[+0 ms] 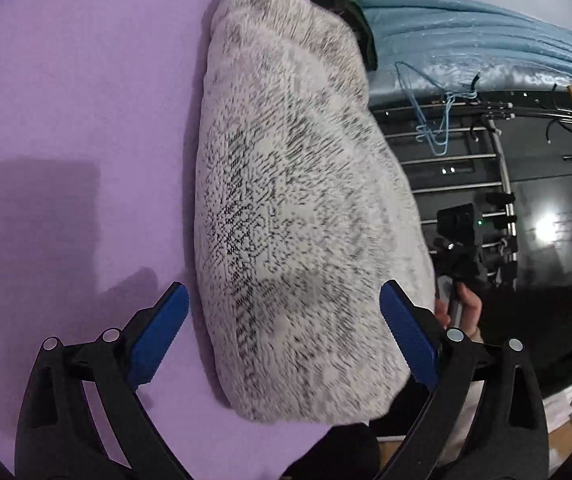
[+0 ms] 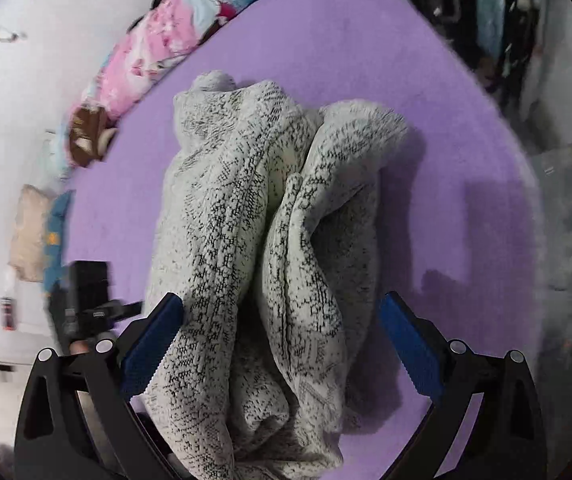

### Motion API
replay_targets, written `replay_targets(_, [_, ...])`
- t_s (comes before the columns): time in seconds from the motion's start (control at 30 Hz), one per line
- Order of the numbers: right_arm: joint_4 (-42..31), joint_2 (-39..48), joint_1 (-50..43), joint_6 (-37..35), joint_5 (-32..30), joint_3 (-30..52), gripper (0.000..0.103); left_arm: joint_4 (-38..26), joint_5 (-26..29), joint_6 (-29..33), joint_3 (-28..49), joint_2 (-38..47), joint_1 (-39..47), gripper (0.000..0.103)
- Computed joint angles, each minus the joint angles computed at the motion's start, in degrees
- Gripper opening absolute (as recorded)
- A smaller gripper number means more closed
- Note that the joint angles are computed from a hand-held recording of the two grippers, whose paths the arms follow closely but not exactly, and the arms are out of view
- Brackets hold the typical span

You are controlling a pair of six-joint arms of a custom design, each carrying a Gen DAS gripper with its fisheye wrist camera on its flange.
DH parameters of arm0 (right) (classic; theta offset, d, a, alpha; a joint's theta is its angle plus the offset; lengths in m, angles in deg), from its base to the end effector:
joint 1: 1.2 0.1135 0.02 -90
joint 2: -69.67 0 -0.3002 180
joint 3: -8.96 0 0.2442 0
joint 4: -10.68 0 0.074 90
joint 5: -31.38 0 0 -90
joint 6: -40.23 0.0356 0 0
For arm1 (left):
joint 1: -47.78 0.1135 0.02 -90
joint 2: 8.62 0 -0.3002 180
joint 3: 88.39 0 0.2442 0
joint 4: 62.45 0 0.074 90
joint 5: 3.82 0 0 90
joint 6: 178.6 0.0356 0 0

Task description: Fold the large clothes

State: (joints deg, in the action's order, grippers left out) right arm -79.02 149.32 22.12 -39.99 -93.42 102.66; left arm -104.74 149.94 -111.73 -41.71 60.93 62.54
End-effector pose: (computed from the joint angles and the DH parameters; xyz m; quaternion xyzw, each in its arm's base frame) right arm 0.2018 0.1091 0.3681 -0.1487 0.9358 0.3184 0.0297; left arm 0.1801 0.0144 0.2184 -0.1618 0.8212 -0.5277 0.1445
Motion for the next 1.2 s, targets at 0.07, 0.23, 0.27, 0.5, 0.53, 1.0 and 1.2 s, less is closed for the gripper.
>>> replay_targets(0.07, [4.03,-0.44,-2.93,-1.74,-5.93,-3.96,0.097,5.91,0.04,-2.78,-1.86,3.21,-1.58,0.092])
replay_targets(0.23, [4.34,3.97,-4.36,-7.91,-12.98,-7.85,0.097,17.24,2.72,-7.32,-6.45,7.53,-0.63,0.092])
replay_targets(0.27, [4.51,4.8,-4.6,-8.34,-14.34,-8.49,0.097,20.22,3.54,-9.38,-7.36,7.78,-0.47,0.092])
replay_targets(0.5, [3.4,8.4,-5.59,-13.89,-15.53,-10.72,0.097,44.45,5.91,-25.25,-12.89,11.4,-3.71,0.093])
replay_targets(0.53, [3.54,8.5,-5.66,-14.2,-16.0,-11.14,0.097,46.47,5.75,-26.53,-13.39,11.57,-4.27,0.093])
replay_targets(1.0, [11.01,9.63,-5.83,-14.93,-21.76,-18.13,0.098,65.21,6.04,-37.66,-17.89,15.43,-6.5,0.096])
replay_targets(1.2, [15.95,9.31,-2.77,-12.05,-21.51,-20.94,0.098,70.71,5.94,-39.75,-18.59,17.92,-7.02,0.096])
